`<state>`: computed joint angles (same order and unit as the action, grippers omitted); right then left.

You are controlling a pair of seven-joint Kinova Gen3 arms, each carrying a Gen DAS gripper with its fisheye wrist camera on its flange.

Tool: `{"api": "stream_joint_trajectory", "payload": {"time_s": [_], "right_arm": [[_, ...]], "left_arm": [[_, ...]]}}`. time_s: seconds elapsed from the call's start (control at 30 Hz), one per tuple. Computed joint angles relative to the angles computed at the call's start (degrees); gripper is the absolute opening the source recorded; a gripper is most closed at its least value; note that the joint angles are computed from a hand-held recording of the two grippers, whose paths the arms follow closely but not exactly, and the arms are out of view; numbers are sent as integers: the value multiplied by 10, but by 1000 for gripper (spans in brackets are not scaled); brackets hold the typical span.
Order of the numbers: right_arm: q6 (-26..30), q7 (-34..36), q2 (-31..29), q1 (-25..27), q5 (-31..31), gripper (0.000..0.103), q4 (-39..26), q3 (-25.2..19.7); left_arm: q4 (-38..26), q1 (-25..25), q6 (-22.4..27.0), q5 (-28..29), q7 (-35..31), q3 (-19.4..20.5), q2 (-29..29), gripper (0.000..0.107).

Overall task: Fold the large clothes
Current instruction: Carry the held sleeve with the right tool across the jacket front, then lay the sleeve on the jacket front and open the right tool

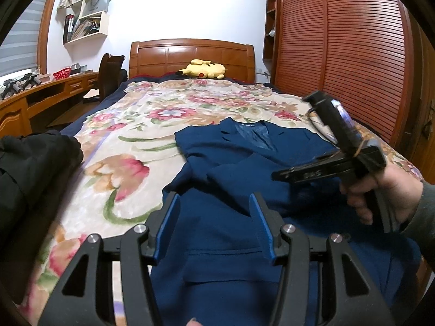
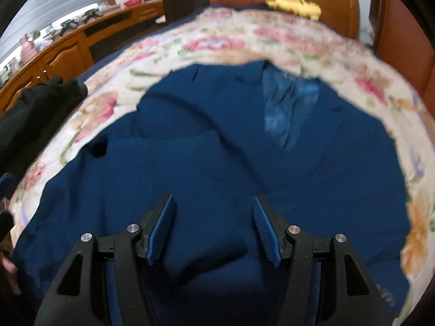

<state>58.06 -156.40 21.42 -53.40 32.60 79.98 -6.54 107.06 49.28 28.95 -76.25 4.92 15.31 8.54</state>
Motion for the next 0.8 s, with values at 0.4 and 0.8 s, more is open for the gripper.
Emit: {"api": "stream_joint_trajectory", "payload": {"time_s": [0.4,0.8], "right_arm": [[-61,7,-18,-32,38,8,20,1],[-61,-67,-59,-100,105,8,68,-50]], "left_arm": [[27,-15,-4,-22,30,4,-19,52],[50,-37,-3,-44,64,26,-35,52]]}}
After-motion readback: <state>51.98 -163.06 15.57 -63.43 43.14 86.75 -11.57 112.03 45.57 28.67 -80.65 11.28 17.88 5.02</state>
